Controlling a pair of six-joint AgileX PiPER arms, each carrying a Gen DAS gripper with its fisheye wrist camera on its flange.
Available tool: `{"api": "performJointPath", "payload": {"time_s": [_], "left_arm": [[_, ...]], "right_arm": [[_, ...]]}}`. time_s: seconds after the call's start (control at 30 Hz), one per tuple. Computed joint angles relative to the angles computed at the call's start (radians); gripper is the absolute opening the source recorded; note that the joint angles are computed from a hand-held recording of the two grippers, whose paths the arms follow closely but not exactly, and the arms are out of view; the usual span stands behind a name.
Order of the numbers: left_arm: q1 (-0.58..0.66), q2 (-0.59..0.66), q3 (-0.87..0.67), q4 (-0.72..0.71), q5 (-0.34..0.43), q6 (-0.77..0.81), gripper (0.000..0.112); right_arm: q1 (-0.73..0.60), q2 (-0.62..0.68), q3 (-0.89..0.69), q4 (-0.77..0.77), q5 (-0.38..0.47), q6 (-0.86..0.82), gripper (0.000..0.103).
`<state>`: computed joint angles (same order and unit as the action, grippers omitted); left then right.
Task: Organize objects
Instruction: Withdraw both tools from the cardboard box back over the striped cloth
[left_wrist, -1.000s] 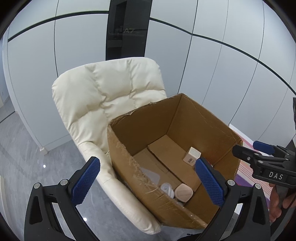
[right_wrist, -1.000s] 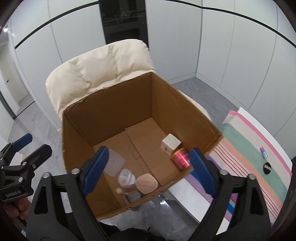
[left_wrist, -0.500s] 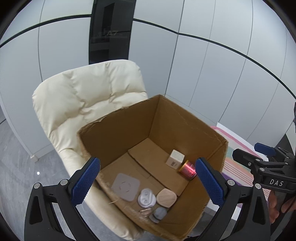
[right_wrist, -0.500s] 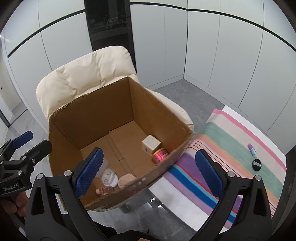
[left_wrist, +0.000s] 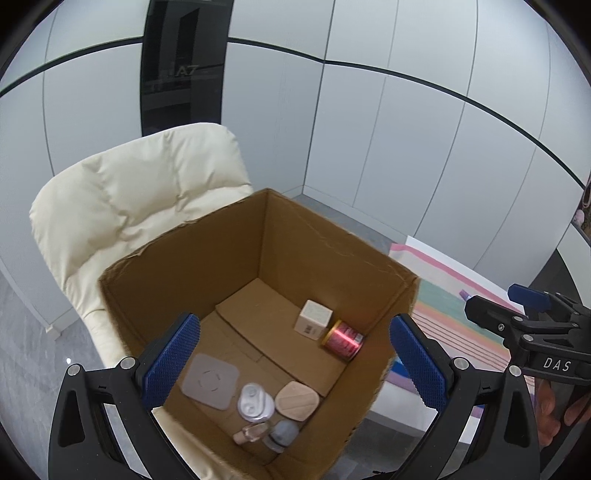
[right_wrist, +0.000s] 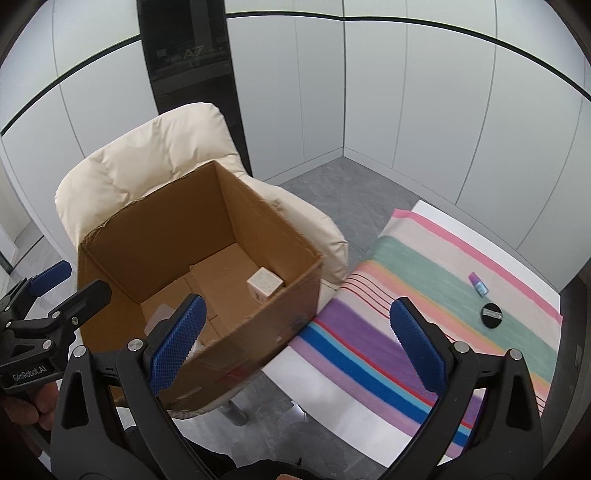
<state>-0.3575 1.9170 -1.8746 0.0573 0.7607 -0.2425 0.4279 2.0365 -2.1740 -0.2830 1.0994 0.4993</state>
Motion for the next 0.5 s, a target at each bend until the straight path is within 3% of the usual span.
{"api": "performJointPath", "payload": {"time_s": [0.5], "left_arm": [[-0.104,0.134,-0.211,-0.013,0.084,0.008,0.103]], "right_arm": [[-0.087,-0.164,0.263,-0.013,-0.085,0.034,0.101]]}}
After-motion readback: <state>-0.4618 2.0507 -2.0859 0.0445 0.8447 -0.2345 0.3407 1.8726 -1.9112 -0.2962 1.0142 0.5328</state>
